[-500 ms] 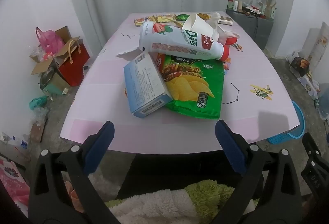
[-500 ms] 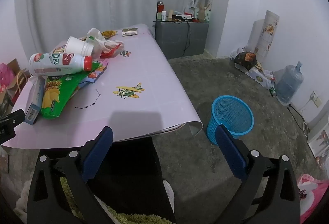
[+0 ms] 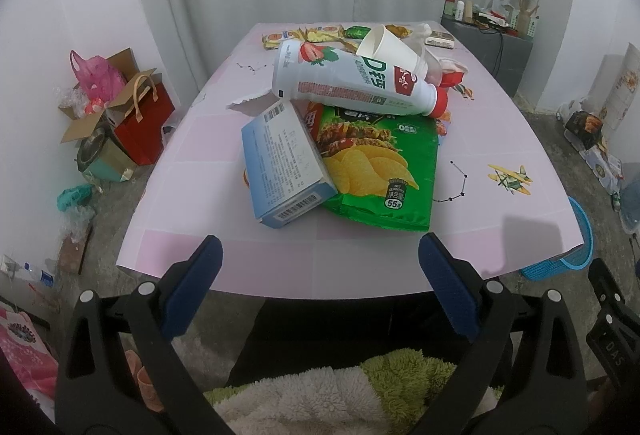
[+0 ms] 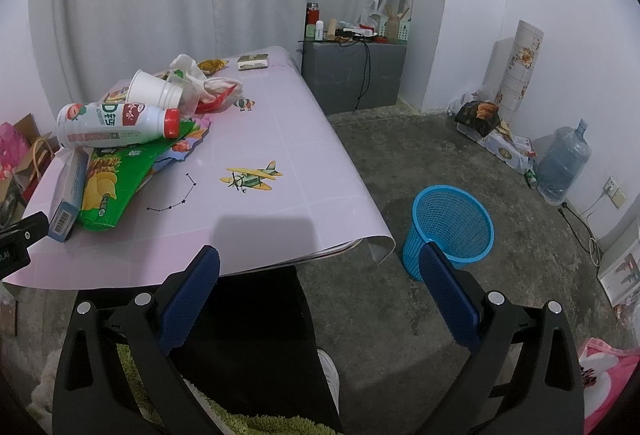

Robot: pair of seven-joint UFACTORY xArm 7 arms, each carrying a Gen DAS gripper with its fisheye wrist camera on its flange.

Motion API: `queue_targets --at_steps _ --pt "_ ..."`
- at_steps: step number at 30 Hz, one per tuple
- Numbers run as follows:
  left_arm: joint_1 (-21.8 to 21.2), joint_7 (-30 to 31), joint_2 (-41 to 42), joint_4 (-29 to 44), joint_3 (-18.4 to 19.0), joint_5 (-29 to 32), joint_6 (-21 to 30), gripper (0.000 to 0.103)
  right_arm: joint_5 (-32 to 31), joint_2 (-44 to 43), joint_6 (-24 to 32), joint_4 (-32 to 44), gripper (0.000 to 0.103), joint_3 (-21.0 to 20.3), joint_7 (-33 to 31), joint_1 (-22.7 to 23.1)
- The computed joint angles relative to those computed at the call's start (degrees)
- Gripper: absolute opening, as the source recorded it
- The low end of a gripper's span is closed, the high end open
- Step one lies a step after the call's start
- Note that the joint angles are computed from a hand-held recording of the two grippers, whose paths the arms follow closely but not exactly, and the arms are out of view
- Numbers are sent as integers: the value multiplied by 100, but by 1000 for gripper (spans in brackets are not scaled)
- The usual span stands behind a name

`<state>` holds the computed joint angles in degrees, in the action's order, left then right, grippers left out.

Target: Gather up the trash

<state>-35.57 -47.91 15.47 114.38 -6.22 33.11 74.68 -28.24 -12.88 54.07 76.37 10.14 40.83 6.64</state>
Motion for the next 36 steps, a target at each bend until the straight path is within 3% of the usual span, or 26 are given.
queue_targets --at_steps 26,30,33,36 --pt "99 -22 -27 -65 63 72 -47 94 221 93 -81 -28 97 -45 -73 34" --pt "317 -62 -109 -238 143 59 -231 94 299 239 -173 63 97 -108 -122 53" --pt "658 -201 -446 -845 187 68 -940 94 348 376 -307 126 97 -156 -149 73" --pt "947 145 -458 -870 143 -243 -891 94 360 523 -456 195 97 -200 -184 91"
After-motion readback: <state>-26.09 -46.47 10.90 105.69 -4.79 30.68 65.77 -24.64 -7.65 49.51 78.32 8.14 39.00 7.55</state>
